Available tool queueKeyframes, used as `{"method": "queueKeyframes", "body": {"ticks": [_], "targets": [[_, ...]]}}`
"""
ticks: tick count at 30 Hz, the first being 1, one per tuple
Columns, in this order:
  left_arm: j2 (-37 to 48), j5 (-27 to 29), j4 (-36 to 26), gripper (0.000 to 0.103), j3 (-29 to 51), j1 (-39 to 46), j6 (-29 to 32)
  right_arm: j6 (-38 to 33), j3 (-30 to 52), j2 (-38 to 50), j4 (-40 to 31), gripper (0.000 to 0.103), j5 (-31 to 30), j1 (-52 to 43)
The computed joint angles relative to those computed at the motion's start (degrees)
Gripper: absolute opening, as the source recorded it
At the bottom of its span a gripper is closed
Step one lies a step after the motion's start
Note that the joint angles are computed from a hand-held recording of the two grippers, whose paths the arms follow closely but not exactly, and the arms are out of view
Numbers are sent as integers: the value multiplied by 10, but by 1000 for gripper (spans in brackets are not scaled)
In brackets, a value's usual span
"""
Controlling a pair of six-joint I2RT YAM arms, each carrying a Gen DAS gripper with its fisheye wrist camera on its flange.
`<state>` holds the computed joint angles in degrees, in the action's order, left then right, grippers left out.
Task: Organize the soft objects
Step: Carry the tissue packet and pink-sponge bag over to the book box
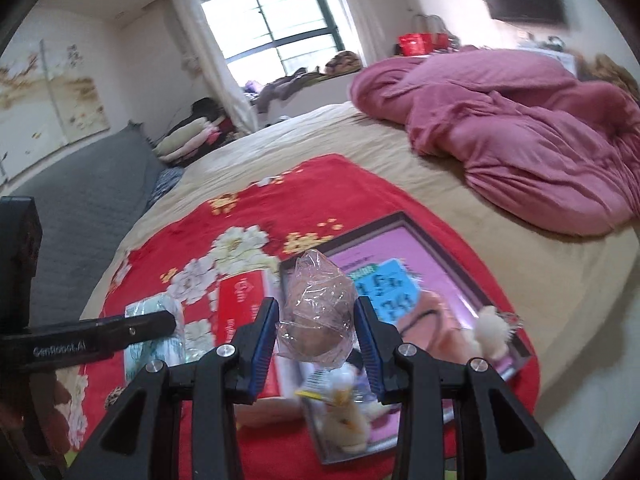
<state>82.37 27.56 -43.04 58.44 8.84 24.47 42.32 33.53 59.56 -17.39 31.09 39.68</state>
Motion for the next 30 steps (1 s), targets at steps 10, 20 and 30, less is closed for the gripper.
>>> {"method": "queueKeyframes", "body": {"ticks": [10, 20, 30], "targets": [[26, -60, 65, 50, -25, -162, -91, -19, -75, -88, 10, 39, -71, -99], [94, -95, 118, 50, -25, -247, -144, -43, -130, -104, 41, 39, -183, -198], [147, -122, 141, 50, -2, -282, -163, -68, -155, -41, 98, 39, -247, -238]]}}
